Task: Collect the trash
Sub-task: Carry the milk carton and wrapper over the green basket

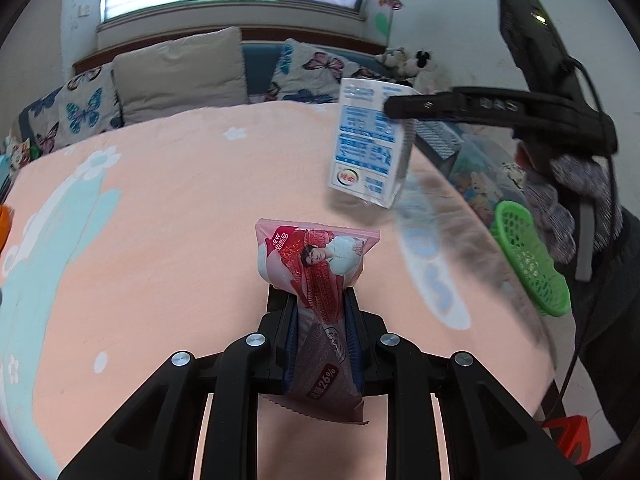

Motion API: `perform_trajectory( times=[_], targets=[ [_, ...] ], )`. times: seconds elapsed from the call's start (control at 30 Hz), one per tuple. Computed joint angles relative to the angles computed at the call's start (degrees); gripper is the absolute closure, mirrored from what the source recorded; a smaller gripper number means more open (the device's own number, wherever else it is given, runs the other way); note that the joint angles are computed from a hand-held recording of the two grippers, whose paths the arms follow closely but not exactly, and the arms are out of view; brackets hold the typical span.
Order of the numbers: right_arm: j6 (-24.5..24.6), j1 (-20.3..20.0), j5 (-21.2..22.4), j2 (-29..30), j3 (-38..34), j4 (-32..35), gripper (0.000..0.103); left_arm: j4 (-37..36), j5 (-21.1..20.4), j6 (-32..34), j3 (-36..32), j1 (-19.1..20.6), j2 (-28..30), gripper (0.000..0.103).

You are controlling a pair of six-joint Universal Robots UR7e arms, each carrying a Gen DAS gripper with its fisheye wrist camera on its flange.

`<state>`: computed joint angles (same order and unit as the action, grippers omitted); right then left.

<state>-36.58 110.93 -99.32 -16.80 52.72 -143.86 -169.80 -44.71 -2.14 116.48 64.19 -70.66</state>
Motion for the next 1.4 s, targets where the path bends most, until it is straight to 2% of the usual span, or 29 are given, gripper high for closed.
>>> perform_trajectory(
  times=[0.3, 0.37, 0.53, 0.7, 1.0, 1.07, 1.13, 1.23, 1.4],
  targets=[
    [0.1, -3.5, -3.3, -14.8, 20.5, -12.9, 0.06, 0.5, -4.1, 1.8, -5.1, -2.7, 6.3, 0.082],
    [-0.4, -4.4, -5.4, -18.1, 25.3, -17.4, 0.06, 0.5, -5.3, 2.7, -6.7, -3.3, 8.1, 0.082],
    [-1.2, -6.9, -9.6, -23.2, 31.8, -24.0, 0.06, 1.2, -7.1, 4.9, -10.4, -4.5, 12.1, 0.082],
    [-1.8, -9.3, -13.6, -26.5, 36.2, -29.4, 0.06, 2.4, -9.0, 6.2, -14.4, -5.8, 16.3, 0.082],
    [-1.9, -13.9, -17.4, -28.9, 40.5, -36.6, 0.059, 6.0, -11.2, 7.4, -21.7, -7.4, 22.9, 0.082],
    [-1.5, -14.7, -17.4, -29.6, 41.2, -37.3, 0.059, 6.9, -12.0, 7.5, -23.4, -7.7, 24.4, 0.082],
    [-0.8, -15.5, -17.1, -30.2, 41.8, -37.9, 0.053, 7.1, -12.2, 7.8, -24.8, -8.0, 25.9, 0.082],
    [0.2, -16.3, -16.6, -31.4, 42.9, -38.3, 0.053, 8.6, -13.2, 7.3, -27.1, -8.4, 28.0, 0.082],
    [-0.2, -16.9, -14.9, -34.1, 45.8, -40.5, 0.042, 10.5, -14.5, 7.3, -30.7, -8.4, 31.4, 0.082]
  ],
)
